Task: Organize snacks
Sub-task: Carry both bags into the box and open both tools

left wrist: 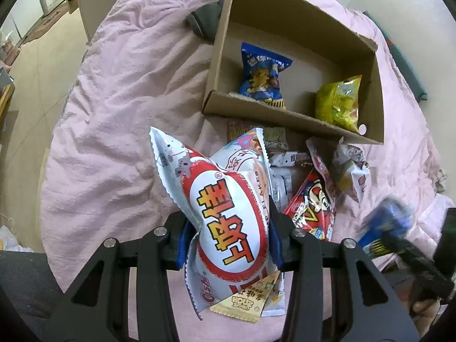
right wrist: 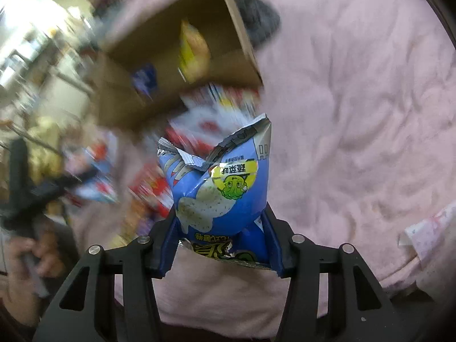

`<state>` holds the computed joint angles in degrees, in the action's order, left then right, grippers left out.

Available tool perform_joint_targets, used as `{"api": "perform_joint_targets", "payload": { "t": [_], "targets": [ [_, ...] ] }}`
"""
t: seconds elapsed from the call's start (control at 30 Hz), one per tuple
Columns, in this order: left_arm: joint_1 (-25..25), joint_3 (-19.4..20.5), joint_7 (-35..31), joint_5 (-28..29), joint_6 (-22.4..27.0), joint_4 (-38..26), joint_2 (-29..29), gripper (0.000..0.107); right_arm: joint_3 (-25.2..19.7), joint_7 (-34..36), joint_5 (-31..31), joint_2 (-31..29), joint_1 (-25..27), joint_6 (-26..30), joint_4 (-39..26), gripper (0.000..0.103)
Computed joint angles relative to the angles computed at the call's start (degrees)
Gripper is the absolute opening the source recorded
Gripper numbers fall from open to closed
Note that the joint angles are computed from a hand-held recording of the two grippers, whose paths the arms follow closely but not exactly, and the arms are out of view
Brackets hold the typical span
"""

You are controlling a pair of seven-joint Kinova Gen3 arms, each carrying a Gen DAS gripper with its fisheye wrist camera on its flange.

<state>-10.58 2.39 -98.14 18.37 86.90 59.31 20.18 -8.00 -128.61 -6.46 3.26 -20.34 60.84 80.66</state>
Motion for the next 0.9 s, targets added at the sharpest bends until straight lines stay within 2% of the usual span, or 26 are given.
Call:
{"api": "perform_joint_targets", "payload": {
  "t": [0.07,0.23,0.47,0.57,0.73,0.9],
  "targets": [
    [0.3,0.0,-0.2,-0.2,-0.9,0.4,-0.5,0.04,-0.3,-0.7,2.4,-0.7,-0.9,-1.3,0.4,0.054],
    [0.9,-0.1,-1.5,-1.0,-3.0,1.8,-1.8,0.039,0.0,-0.5,0.5,0.9,-0.3,0.4,-0.7,0.054],
    [1.6,-0.4,-2.6,-2.1,-5.3,3.6,-3.3,0.039,-0.1,-0.2,0.0,1.1,-0.6,-2.7,0.2,0.054],
    [1.2,-0.4,-2.7,-1.2,-4.2,3.3,-3.0,0.039,-0.1,0.5,-0.4,1.2,-0.6,-3.7,0.1,0.054],
    [2.1,-0.5,-3.6,-2.3,-6.9,4.9,-5.0,0.039,-0.1,0.4,-1.1,0.5,-0.5,-7.7,0.8,0.054],
    [2.2,-0.6,-5.6,-1.5,-10.5,5.2,-7.7,0.039,-0.4,-3.2,2.6,-1.0,-1.3,-14.7,2.3,0.054]
  ]
}}
